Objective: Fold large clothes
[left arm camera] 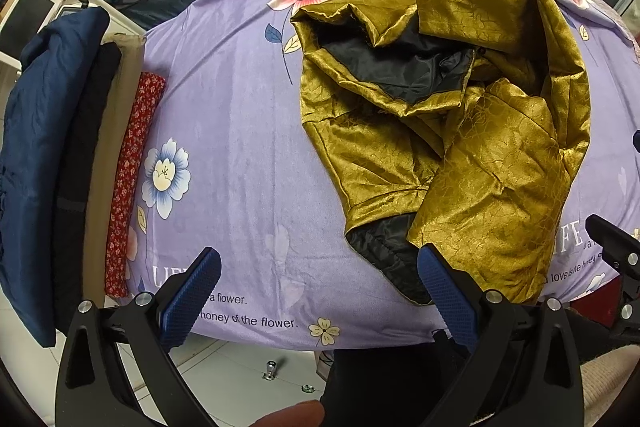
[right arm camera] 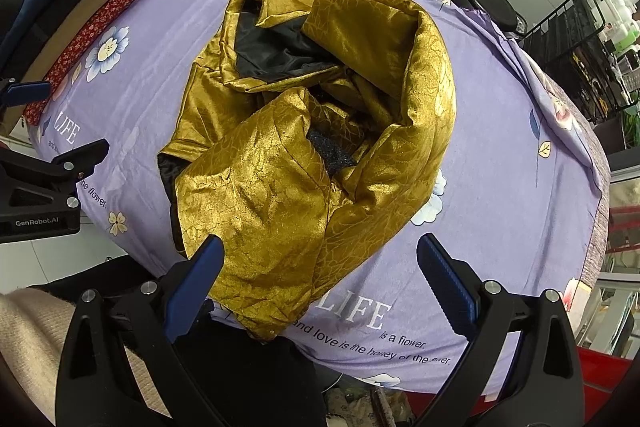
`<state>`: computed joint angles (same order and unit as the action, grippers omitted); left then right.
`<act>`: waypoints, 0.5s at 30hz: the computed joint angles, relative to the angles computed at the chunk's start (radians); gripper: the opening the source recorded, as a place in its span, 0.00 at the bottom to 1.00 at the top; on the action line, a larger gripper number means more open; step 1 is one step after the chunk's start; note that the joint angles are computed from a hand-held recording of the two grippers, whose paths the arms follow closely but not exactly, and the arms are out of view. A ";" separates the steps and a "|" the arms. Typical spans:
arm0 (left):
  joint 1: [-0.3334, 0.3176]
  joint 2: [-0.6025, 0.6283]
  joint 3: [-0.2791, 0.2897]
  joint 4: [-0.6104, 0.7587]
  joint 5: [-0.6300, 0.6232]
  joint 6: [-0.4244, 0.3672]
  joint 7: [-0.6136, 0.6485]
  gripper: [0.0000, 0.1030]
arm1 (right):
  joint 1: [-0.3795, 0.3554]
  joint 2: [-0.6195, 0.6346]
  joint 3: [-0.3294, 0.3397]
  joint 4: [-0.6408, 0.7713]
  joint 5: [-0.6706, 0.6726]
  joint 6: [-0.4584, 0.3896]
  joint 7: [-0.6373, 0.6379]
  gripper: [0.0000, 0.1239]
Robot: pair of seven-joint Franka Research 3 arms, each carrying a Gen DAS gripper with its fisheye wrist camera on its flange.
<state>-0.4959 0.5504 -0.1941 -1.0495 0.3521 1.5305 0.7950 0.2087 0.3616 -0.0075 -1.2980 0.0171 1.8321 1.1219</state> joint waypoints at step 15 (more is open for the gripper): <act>0.112 -0.158 -0.026 -0.315 -0.138 0.154 -0.130 0.93 | -0.007 0.082 0.009 0.109 0.022 -0.017 -0.073 0.77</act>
<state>-0.3841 0.3928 -0.2200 -1.3641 0.2138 1.6846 0.6648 0.2016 0.4437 0.0012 -1.1889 0.0387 1.8149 1.0485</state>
